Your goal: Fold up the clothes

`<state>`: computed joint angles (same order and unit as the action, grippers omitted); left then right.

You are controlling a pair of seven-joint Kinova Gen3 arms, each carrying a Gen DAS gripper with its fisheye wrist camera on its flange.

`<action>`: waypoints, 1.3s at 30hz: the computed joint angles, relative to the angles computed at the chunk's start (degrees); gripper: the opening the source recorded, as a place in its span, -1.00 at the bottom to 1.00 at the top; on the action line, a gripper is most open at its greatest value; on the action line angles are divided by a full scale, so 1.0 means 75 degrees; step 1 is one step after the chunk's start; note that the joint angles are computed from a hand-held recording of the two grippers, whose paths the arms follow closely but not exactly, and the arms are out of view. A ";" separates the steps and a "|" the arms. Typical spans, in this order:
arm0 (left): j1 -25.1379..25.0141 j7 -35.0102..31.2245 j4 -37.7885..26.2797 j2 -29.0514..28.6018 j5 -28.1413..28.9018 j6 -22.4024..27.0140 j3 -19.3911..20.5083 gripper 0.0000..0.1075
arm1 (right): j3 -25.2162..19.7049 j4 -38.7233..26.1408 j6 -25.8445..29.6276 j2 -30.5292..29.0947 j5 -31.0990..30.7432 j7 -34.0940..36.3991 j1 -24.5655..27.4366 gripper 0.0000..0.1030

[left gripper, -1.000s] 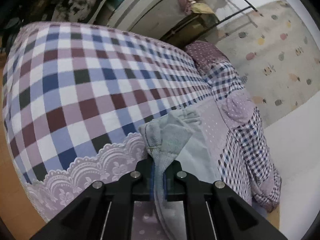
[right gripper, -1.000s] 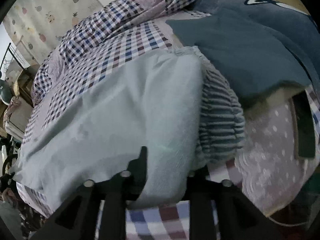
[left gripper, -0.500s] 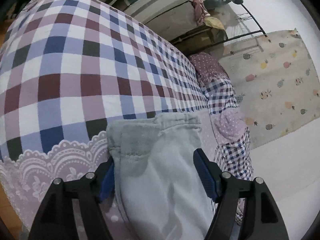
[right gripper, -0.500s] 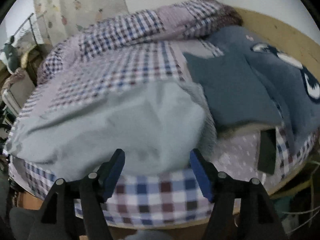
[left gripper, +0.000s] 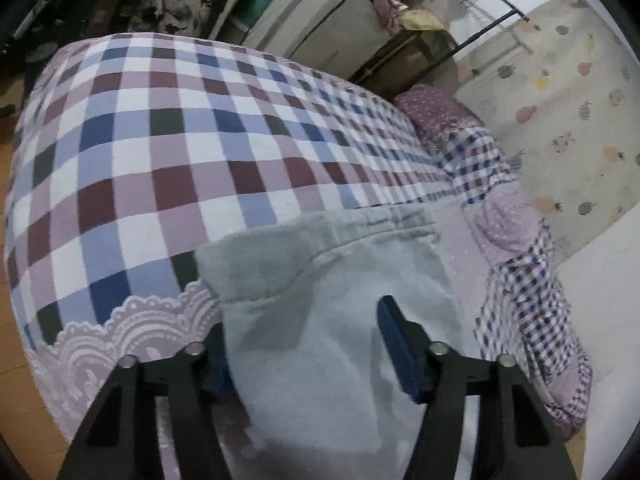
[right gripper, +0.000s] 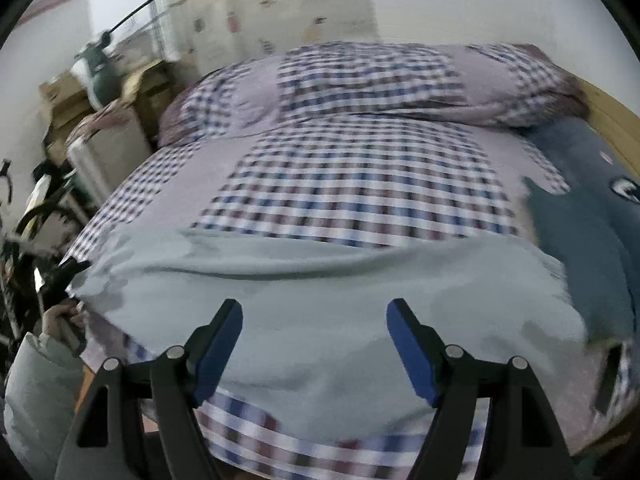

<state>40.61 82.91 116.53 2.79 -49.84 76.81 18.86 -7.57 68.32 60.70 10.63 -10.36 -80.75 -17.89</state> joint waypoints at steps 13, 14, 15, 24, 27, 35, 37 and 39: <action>0.1072 -0.0550 -0.0231 -0.0107 0.0363 -0.0130 -0.1641 -0.65 | -0.0364 -0.2410 0.0649 0.1900 0.1246 -0.1055 -0.2694 0.52; 0.1070 -0.0472 -0.0219 -0.0122 0.0327 -0.0111 -0.1618 -0.68 | -0.0354 -0.2591 0.0698 0.2022 0.1241 -0.1062 -0.2805 0.52; 0.1043 -0.0398 -0.0203 -0.0139 0.0290 -0.0104 -0.1574 -0.69 | -0.0342 -0.2913 0.0811 0.2236 0.1233 -0.1092 -0.2946 0.52; 0.1320 -0.0380 -0.0413 -0.0057 -0.0295 0.0383 -0.1525 -0.80 | -0.0234 -0.5163 0.1762 0.3719 0.0701 -0.1123 -0.3598 0.52; 0.1591 -0.0702 -0.0577 0.0040 -0.0617 0.0562 -0.1707 -0.82 | -0.0213 -0.6146 0.2283 0.4276 0.0442 -0.1083 -0.3688 0.52; -0.0220 -0.3187 -0.1822 0.0693 -0.1896 0.1047 0.0456 -0.84 | -0.0269 -0.6315 0.2189 0.4602 -0.0365 -0.1163 -0.3251 0.52; -0.0667 -0.3808 -0.2245 0.1048 -0.2329 0.1210 0.1164 -0.84 | -0.0390 -0.5607 0.1754 0.4362 -0.0590 -0.1198 -0.2913 0.52; -0.1051 -0.4430 -0.2686 0.1494 -0.2894 0.1340 0.1872 -0.84 | -0.0568 -0.4899 0.1334 0.4140 -0.0901 -0.1164 -0.2477 0.52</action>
<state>32.73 49.69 96.38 14.00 -71.54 86.86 32.90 -11.83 31.58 70.71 41.68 -17.12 -89.48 -36.47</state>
